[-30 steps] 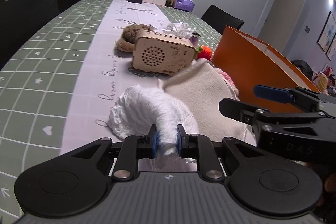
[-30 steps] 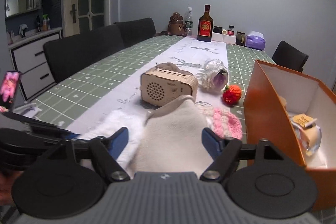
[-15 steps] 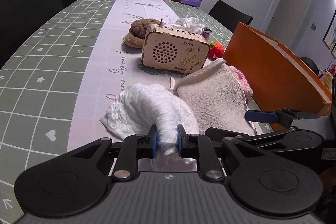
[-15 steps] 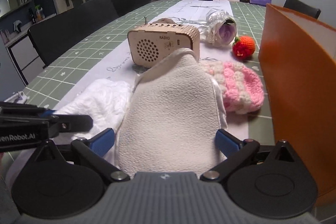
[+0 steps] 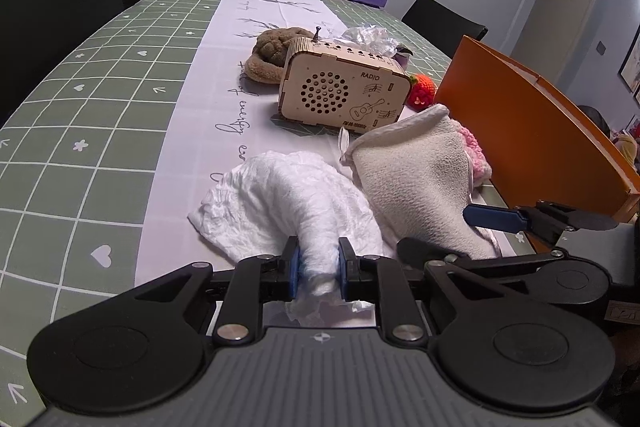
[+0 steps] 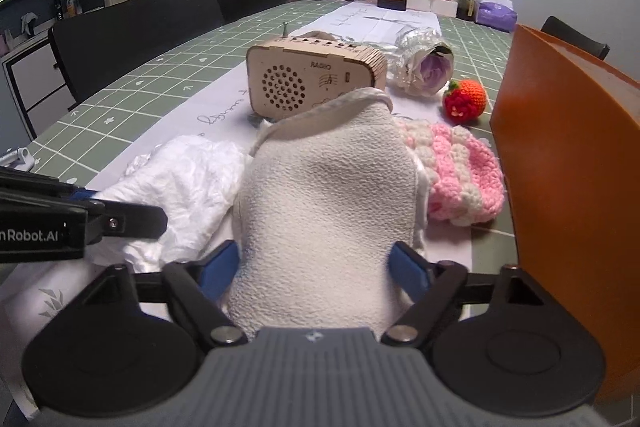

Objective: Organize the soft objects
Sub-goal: 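Carry the white cloth and beige mitt into the orange box and release both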

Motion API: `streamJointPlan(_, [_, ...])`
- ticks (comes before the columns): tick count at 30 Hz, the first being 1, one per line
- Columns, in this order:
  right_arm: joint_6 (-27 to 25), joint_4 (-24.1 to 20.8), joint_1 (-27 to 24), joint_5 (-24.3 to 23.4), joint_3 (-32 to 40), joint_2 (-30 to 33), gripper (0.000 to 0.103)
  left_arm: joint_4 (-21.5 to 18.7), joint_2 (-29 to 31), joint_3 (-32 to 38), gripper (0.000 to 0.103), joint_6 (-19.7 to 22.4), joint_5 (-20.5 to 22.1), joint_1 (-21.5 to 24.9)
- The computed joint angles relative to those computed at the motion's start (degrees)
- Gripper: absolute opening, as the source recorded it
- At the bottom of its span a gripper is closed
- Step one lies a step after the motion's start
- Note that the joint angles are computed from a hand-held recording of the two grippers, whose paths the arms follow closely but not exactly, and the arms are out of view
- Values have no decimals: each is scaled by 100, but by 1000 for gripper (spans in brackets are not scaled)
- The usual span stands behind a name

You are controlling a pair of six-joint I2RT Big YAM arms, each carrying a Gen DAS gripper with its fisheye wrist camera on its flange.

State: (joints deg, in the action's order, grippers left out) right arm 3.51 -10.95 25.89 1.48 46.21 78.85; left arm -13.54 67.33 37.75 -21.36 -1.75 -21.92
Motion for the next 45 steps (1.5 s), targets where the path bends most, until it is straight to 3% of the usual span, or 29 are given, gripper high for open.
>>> streamJointPlan(4, [49, -28, -37, 189, -28, -78, 40, -8, -1, 5, 21, -11, -7, -5])
streamJointPlan(6, [2, -57, -29, 264, -22, -98, 21, -22, 0, 15, 21, -24, -16, -8])
streamJointPlan(9, [-14, -28, -46, 97, -59, -200, 10, 45, -45, -27, 21, -86, -31, -18])
streamJointPlan(20, [13, -54, 33, -206, -235, -905, 9, 78, -733, -247, 20, -60, -410, -275])
streamJointPlan(29, [-139, -511, -308, -494, -61, -1482, 9, 37, -1061, 58, 19, 163, -635, -556])
streamJointPlan(39, [-559, -1360, -1454, -807, 559, -1793, 9, 170, -285, 1169, 19, 719, -500, -1104])
streamJointPlan(45, [-927, -1737, -2263, -771, 948, -1607, 9, -83, 590, 2161, 19, 1177, -198, -1393])
